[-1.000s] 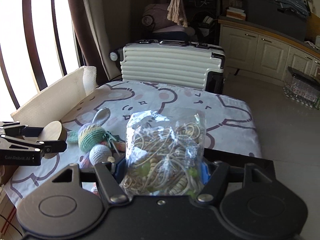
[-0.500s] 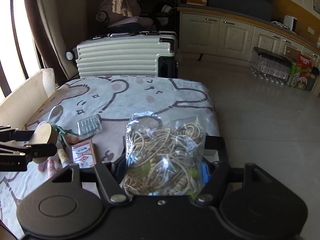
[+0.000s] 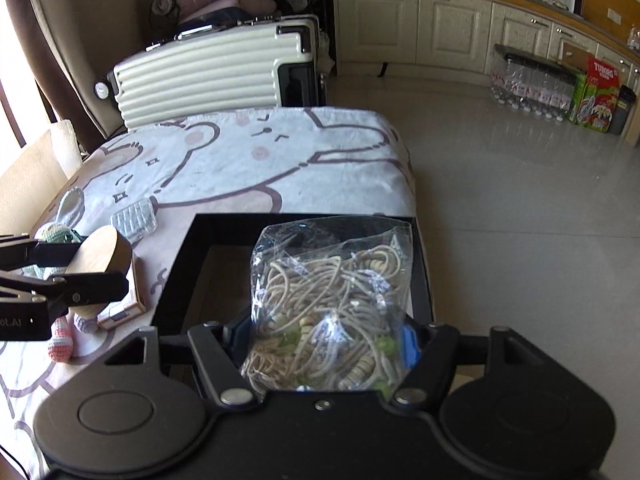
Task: Organize objects
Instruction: 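Lower the bag into the black box and open the right tool while the left tool carries the coaster, then lower the wooden coaster into the black box and open the left tool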
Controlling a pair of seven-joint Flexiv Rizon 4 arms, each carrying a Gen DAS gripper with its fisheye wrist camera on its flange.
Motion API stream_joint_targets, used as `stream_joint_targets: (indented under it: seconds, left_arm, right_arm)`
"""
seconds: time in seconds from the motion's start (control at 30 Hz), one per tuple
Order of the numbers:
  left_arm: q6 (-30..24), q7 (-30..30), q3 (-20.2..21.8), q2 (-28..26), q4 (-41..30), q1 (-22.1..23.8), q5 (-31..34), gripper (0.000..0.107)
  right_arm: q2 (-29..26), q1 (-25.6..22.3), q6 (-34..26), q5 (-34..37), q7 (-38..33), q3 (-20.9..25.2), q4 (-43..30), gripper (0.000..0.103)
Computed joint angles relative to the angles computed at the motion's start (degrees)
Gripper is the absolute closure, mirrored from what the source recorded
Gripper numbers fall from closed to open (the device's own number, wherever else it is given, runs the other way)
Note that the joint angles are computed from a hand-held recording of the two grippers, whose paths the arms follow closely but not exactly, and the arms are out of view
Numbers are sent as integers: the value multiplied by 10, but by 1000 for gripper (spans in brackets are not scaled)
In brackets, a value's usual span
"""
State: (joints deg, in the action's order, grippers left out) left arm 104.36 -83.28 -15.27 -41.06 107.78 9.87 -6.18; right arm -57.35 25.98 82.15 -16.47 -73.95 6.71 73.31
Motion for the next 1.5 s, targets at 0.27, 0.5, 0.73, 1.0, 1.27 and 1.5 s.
stream_joint_targets:
  seconds: [0.27,0.5,0.73,1.0,1.27,1.5]
  left_arm:
    - [-22,20,-27,-25,-26,12,3,39]
    - [-27,32,-36,-36,-39,10,-2,39]
    - [-31,45,-52,-44,-48,10,0,39]
    - [-60,69,-64,-56,-63,0,-9,39]
    - [-102,90,-38,-69,-92,-36,-41,39]
    - [-105,122,-71,-75,-87,-17,-56,13]
  right_arm:
    - [-39,-5,-66,8,-15,12,-54,33]
    - [-36,7,-81,1,-17,-7,-44,16]
    - [-6,-8,-38,10,-27,5,-4,16]
    - [13,-31,-34,40,-5,24,7,43]
    - [11,-48,-35,57,-9,45,4,49]
    - [12,-49,-32,62,-11,44,6,49]
